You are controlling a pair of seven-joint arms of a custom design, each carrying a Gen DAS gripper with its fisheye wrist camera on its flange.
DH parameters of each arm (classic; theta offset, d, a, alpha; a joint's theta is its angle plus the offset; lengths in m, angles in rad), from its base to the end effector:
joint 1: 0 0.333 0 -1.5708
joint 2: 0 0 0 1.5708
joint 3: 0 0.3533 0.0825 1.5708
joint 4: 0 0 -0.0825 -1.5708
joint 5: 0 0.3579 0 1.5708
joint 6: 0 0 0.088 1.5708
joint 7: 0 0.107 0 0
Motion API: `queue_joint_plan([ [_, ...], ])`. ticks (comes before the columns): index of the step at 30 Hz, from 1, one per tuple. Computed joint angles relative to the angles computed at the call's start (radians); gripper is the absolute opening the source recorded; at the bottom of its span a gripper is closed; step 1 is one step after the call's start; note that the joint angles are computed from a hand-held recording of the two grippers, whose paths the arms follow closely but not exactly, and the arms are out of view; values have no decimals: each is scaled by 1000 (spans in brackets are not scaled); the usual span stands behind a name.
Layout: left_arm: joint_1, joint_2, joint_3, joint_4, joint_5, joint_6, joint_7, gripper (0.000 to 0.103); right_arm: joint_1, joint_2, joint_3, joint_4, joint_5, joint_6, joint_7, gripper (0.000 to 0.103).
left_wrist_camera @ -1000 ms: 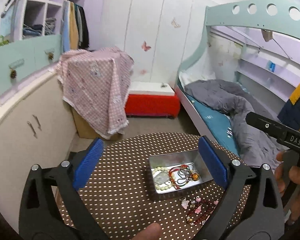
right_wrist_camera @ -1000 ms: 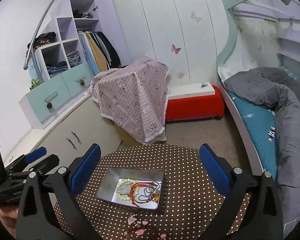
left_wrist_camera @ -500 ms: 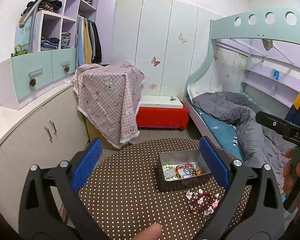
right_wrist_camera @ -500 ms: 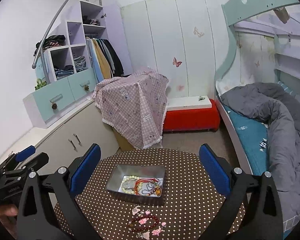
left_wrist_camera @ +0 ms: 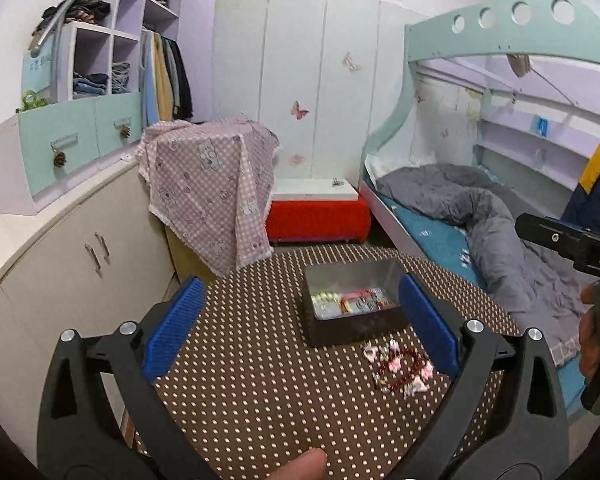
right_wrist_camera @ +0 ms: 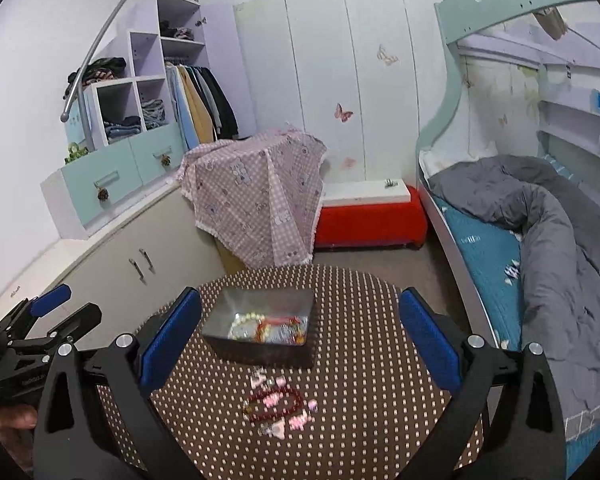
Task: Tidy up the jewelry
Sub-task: 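Withdraw both tools from the tin box back toward the remaining charms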
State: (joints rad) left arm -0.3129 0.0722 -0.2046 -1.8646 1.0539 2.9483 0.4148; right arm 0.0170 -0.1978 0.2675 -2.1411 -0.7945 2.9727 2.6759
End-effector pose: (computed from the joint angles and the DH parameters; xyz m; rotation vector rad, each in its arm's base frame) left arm 0.4924 -0.3410 0.6168 -1.3454 1.8124 -1.1643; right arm 0.4689 0.2022 0.6369 -1.4593 1.5793 -0.7636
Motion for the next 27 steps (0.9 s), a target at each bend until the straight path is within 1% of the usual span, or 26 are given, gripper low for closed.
queue_joint_plan([
  [2,2,9,-6,-13,-41,10,37,95,1,-10,3,-22,-3,-11,6,95],
  [8,-14,60,-20,-26,-194,9,196,95,32,-12,-12,-82,86,-22,-58,95],
  [9,-17,76,-27,-23,-234,1,238,95,37,-10,-13,-91,102,-26,-68,95],
  [10,-27,85,-22,-21,-244,-6,249,95,42,-8,-15,-100,117,-28,-80,95],
  [13,-43,127,-27,-5,-321,-31,329,95,46,-8,-12,-123,140,-42,-86,95],
  [15,-48,158,-37,11,-382,-48,396,95,56,-5,-22,-140,171,-41,-103,95],
  [17,-58,184,-34,28,-416,-59,444,95,58,-3,-24,-151,186,-42,-112,95],
  [21,-70,244,-51,74,-503,-103,567,95,68,5,-30,-166,225,-45,-135,95],
  [23,-80,270,-50,100,-529,-127,614,95,73,11,-34,-174,239,-46,-145,95],
  [25,-91,289,-43,119,-547,-142,640,91,82,17,-40,-175,260,-52,-158,95],
  [27,-83,317,-62,150,-598,-180,699,80,90,21,-48,-185,280,-49,-174,95],
])
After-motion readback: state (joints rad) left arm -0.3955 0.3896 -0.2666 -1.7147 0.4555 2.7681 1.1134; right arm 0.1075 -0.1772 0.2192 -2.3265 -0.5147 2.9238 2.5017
